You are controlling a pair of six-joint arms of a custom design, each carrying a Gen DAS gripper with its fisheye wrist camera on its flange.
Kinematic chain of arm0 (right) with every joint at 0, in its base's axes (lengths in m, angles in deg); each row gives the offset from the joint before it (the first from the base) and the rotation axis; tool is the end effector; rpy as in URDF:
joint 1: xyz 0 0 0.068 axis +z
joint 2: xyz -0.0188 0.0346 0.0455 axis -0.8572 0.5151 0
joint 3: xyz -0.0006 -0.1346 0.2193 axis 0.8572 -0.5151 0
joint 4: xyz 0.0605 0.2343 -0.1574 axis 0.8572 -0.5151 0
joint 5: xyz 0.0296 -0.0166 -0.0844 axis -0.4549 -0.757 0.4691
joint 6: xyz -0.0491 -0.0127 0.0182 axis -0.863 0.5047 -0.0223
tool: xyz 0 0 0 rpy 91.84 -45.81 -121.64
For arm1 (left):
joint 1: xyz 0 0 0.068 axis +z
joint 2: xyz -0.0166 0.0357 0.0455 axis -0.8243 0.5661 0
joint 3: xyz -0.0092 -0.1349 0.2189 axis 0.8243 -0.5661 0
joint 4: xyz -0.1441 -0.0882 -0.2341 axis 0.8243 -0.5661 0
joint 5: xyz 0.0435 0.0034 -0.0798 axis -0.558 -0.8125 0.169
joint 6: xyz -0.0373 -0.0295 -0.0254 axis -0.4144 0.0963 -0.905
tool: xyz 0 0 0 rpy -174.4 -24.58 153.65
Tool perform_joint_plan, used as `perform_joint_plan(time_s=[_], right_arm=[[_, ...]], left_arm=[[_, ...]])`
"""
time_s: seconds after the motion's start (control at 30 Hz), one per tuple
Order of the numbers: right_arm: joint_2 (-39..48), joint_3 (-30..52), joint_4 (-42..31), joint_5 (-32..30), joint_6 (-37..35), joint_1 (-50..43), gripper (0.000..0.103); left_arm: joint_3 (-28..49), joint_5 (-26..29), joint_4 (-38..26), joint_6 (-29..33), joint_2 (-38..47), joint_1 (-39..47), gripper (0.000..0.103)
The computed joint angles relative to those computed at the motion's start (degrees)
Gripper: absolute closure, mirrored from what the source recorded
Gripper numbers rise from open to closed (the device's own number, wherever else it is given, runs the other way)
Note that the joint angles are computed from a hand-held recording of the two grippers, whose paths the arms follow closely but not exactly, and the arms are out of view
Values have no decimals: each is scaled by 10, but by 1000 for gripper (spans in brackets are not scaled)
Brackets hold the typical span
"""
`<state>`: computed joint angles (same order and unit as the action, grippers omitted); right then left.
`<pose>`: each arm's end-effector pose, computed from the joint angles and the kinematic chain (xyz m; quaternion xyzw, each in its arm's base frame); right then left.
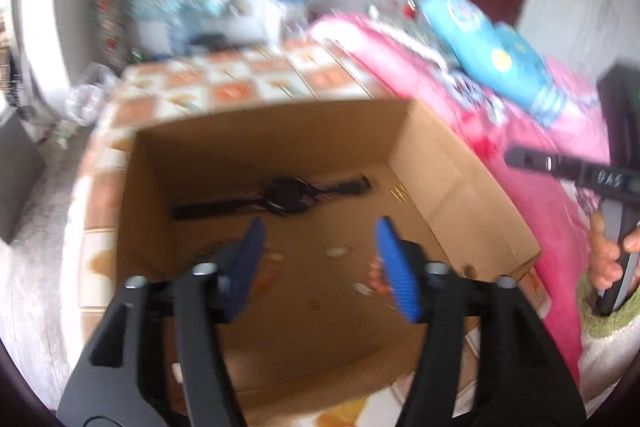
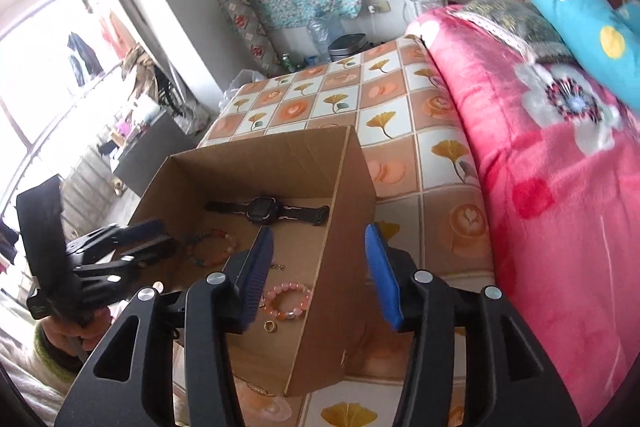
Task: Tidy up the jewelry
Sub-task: 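Withdraw both grippers from the box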
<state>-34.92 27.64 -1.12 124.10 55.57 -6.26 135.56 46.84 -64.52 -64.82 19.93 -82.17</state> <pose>0.0788 0.0695 0.2745 0.2501 0.8814 0.1120 0.3848 0.2917 -0.1623 0.2411 0.3843 0.8345 -0.2280 0.3225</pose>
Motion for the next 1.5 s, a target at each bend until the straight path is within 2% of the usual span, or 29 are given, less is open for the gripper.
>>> perform_joint_plan(time_s=[0.07, 0.17, 0.27, 0.37, 0.4, 0.5, 0.63, 0.8, 1.0, 1.5], right_arm=[[-28, -23, -11, 10, 57, 28, 50], [-50, -57, -12, 10, 125, 62, 49], [-58, -91, 8, -14, 164, 74, 49], [-47, -114, 45, -45, 165, 77, 49], [-38, -118, 58, -55, 159, 75, 49], [-25, -122, 90, -59, 147, 78, 46], [21, -100, 93, -66, 134, 70, 43], [47, -87, 91, -65, 138, 82, 43], [61, -78, 78, -63, 170, 102, 43], [155, -26, -3, 10, 392, 287, 43]], left_arm=[[-20, 6, 11, -2, -34, 42, 27], [-22, 9, 8, -8, -44, 95, 19], [1, -16, -24, -20, -2, 130, 19], [15, -47, -51, -32, 45, 141, 19], [12, -43, -53, -35, 54, 144, 19], [15, 11, -75, -33, 74, 155, 19], [5, 76, -83, -33, 69, 154, 19], [-38, 0, -50, -38, 25, 108, 19], [-28, 42, -77, -55, 26, 134, 19], [-104, 101, -134, 5, -77, 200, 19]])
